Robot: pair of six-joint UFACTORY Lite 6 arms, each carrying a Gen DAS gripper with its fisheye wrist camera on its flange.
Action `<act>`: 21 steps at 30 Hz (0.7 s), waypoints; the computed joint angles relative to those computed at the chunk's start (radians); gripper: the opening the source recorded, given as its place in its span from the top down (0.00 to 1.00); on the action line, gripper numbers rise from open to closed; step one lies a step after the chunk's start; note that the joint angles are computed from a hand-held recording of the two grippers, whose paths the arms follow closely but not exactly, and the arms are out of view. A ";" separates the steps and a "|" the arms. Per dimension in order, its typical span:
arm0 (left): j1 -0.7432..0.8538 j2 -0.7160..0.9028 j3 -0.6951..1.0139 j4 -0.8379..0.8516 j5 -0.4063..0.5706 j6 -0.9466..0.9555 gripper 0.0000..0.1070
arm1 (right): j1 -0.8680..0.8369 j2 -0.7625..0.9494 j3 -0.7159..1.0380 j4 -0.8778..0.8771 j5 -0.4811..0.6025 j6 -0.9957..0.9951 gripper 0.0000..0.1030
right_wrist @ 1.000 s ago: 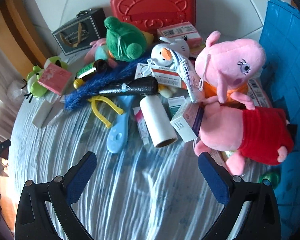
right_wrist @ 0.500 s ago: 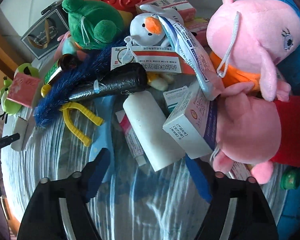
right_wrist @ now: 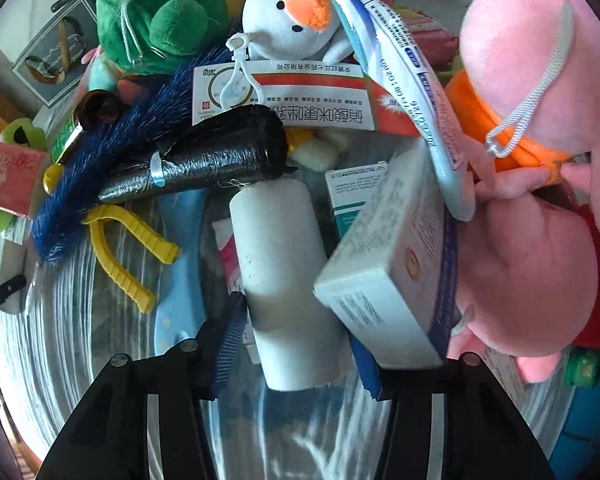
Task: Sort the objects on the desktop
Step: 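Grasp a white paper roll with each tool from the table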
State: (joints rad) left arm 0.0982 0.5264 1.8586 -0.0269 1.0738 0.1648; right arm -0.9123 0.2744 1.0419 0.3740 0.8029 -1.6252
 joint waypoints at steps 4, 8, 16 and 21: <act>-0.015 -0.036 -0.044 0.025 -0.019 -0.034 0.52 | 0.026 0.002 -0.030 0.023 -0.041 0.000 0.51; -0.031 -0.132 -0.143 0.072 -0.053 -0.075 0.54 | -0.028 -0.041 -0.060 0.045 -0.012 -0.097 0.53; -0.088 -0.455 -0.389 0.094 -0.085 -0.165 0.57 | -0.264 -0.012 0.055 0.012 0.230 -0.265 0.55; -0.178 -0.660 -0.563 0.106 -0.061 -0.253 0.57 | -0.351 0.054 0.140 -0.041 0.293 -0.337 0.56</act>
